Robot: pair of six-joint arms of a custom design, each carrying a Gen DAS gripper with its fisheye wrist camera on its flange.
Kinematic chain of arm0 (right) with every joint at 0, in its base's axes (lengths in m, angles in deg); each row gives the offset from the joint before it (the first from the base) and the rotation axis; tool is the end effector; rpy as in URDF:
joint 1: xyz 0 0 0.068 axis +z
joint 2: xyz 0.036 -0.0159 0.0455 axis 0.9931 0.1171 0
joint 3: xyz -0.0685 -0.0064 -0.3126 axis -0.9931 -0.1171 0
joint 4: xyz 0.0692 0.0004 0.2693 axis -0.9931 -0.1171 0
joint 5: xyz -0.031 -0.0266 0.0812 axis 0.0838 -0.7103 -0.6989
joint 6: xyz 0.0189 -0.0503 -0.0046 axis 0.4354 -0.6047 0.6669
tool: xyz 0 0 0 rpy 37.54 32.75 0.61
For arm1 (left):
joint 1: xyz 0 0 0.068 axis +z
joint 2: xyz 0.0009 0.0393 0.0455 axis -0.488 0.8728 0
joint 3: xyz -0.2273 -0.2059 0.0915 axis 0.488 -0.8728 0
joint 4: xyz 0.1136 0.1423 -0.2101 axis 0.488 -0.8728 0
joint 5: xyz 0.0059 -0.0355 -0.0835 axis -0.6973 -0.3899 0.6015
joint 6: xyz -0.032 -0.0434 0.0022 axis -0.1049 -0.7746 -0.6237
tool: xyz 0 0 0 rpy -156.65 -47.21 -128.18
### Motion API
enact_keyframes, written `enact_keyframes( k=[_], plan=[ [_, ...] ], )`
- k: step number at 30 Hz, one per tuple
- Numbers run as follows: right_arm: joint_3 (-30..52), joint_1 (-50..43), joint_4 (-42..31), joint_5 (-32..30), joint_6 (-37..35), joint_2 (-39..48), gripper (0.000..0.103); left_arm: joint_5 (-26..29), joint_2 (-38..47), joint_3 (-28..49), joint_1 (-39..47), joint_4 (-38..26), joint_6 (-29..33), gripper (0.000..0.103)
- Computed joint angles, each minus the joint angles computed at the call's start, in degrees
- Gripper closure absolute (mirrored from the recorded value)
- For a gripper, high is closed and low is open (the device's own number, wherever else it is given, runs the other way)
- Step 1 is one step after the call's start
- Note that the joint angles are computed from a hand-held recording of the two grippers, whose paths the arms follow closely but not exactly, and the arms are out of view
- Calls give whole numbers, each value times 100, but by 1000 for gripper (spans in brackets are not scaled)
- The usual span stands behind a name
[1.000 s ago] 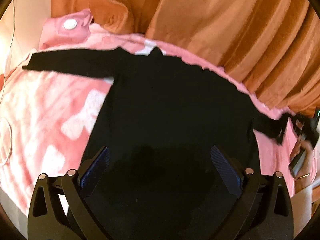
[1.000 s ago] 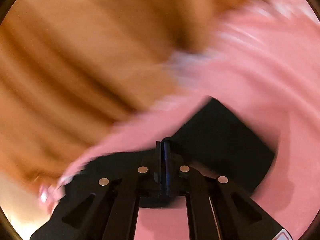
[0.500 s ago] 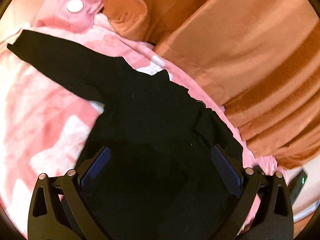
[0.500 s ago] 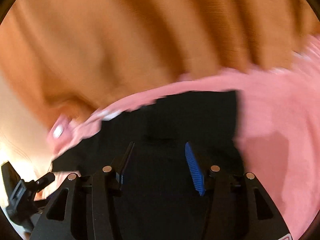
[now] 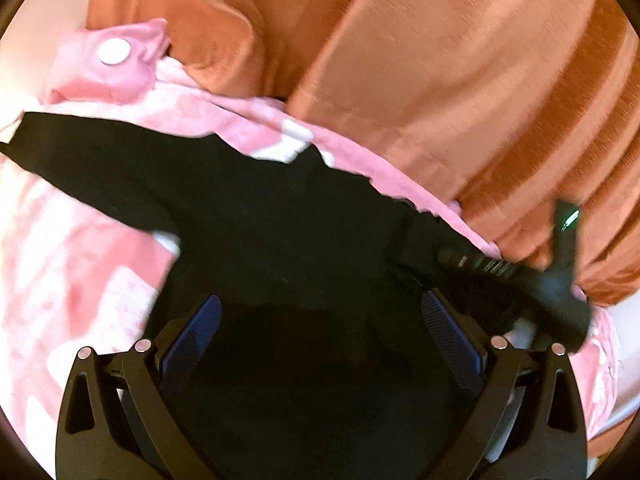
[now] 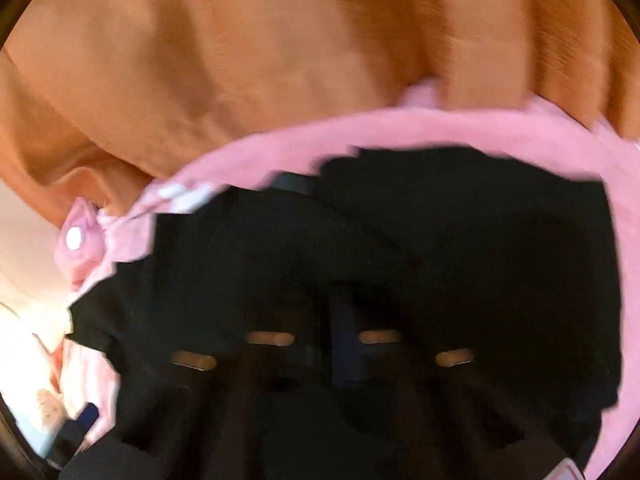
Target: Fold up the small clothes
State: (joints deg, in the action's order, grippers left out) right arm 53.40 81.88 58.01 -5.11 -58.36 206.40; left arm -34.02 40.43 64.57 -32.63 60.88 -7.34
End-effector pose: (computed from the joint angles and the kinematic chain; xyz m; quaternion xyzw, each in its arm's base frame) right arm 0.3451 0.0074 0.0689 -0.0248 0.9161 0.2251 0.3308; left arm 0.1725 -0.0132 0.1809 -0.1694 0.8969 -0.1421 0.3829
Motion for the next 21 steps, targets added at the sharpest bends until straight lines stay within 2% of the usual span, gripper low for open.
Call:
enact_keyframes(
  k=[3, 6, 7, 8, 9, 10, 13, 14, 16, 18, 20, 21],
  plan=[
    [-105, 772, -69, -347, 12, -815, 97, 49, -63, -48, 357, 115, 65, 5],
    [513, 1661, -1166, -1229, -458, -873, 94, 140, 114, -77, 722, 253, 129, 5],
    [582, 1813, -1284, -1124, -542, -874, 90, 281, 137, -109, 938, 302, 165, 5],
    [429, 1935, -1162, -671, -545, -1034, 75, 522, 301, -83, 1193, 372, 212, 5],
    [50, 1864, -830, -277, -432, -1299, 66, 733, 477, -47, 1405, 443, 230, 5],
    [-291, 1699, -559, -163, -352, -1513, 53, 871, 580, -28, 1531, 486, 231, 5],
    [-1742, 567, 314, 133, -369, -2327, 49, 1441, 1124, 138, 1815, 856, 76, 5],
    [-2050, 196, 630, 153, -342, -2318, 48, 1533, 1428, 265, 1765, 1021, 36, 5],
    [-2491, -756, 1099, -287, -400, -2047, 48, 1530, 2015, 497, 1552, 1162, 101, 5],
    [-2434, -1671, 1351, -840, -467, -1131, 48, 1520, 2532, 664, 1333, 1179, 3, 5],
    [-2070, -1943, 1200, -823, -465, -531, 48, 1599, 2884, 741, 1144, 1358, -158, 5],
    [-1926, -1952, 1223, -820, -408, -313, 48, 1355, 2849, 744, 980, 1424, -220, 5]
  ],
)
